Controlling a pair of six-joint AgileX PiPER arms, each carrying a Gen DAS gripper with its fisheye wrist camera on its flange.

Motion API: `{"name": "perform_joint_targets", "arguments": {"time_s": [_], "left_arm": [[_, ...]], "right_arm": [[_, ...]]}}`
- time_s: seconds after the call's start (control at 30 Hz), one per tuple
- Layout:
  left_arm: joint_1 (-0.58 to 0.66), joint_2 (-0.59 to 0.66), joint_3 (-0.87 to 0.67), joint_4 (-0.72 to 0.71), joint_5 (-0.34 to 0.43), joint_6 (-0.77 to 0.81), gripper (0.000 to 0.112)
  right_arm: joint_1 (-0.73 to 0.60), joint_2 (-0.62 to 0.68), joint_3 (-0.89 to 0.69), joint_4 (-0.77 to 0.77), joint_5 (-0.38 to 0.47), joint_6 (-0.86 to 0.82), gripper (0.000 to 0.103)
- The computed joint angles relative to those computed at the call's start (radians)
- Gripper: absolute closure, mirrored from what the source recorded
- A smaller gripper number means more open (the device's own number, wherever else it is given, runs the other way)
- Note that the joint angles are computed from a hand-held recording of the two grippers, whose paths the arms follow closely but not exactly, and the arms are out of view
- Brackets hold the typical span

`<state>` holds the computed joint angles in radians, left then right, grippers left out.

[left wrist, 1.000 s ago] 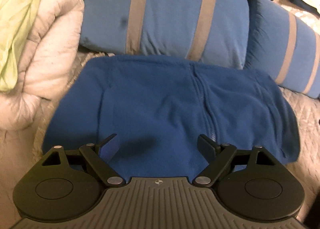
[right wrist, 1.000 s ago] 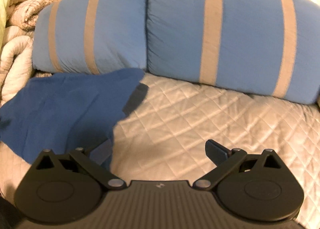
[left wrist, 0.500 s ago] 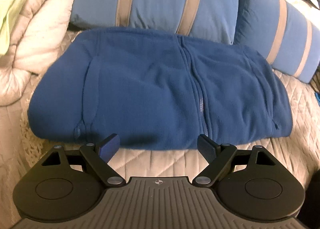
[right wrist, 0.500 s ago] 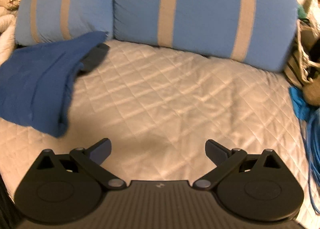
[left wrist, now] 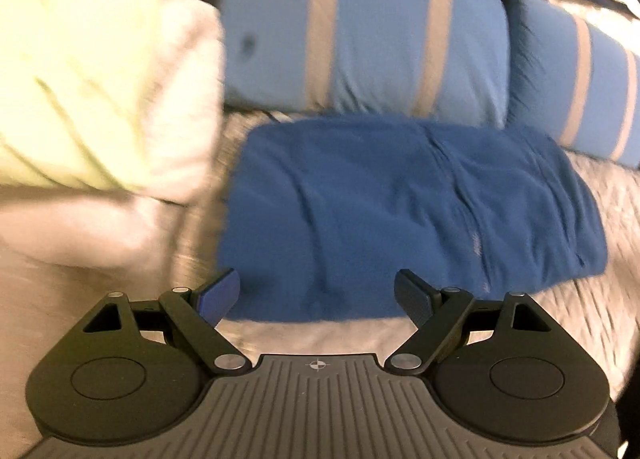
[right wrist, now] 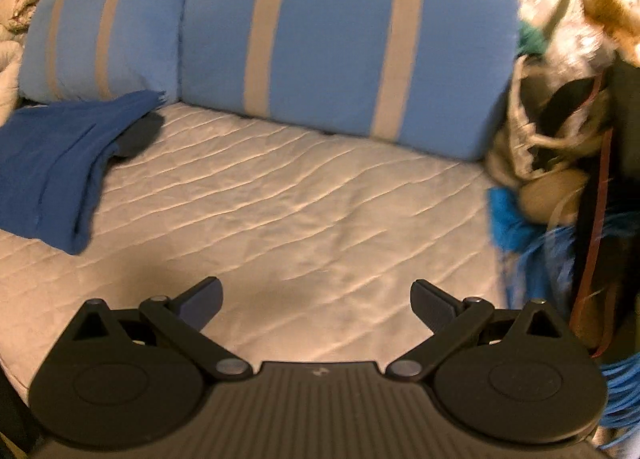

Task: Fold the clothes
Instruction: 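Raise both open grippers away from the folded jacket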

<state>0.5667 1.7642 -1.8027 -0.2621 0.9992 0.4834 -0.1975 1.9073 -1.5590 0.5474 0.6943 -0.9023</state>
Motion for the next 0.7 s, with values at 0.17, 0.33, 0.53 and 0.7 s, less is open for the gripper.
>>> {"name": "perform_joint_targets", "arguments": {"time_s": [0.17,0.33,0.53,0.7], "left_arm": [[0.072,0.004,-0.151,-0.045,0.090,0.012,0.027],[0.129,0.035,-0.304,-0.140,0.193,-0.010,0.027],[0.138,0.010,-0.317,-0.192,0.199,0.005,0.027],[0.154,-0.045,-0.180,-0.261,0.180,0.060,0.027]], "right_arm": [[-0.101,0.004,-0.097,0.058,0.089,0.000,0.000],[-0.179,-0.003,-0.178,0.098,0.137,-0.019,0.000],[-0.272,0.041,-0.364,0.135,0.256,0.044,0.000],[-0.367,0.089,-0.505,0.194,0.345,0.063,0.000]]}}
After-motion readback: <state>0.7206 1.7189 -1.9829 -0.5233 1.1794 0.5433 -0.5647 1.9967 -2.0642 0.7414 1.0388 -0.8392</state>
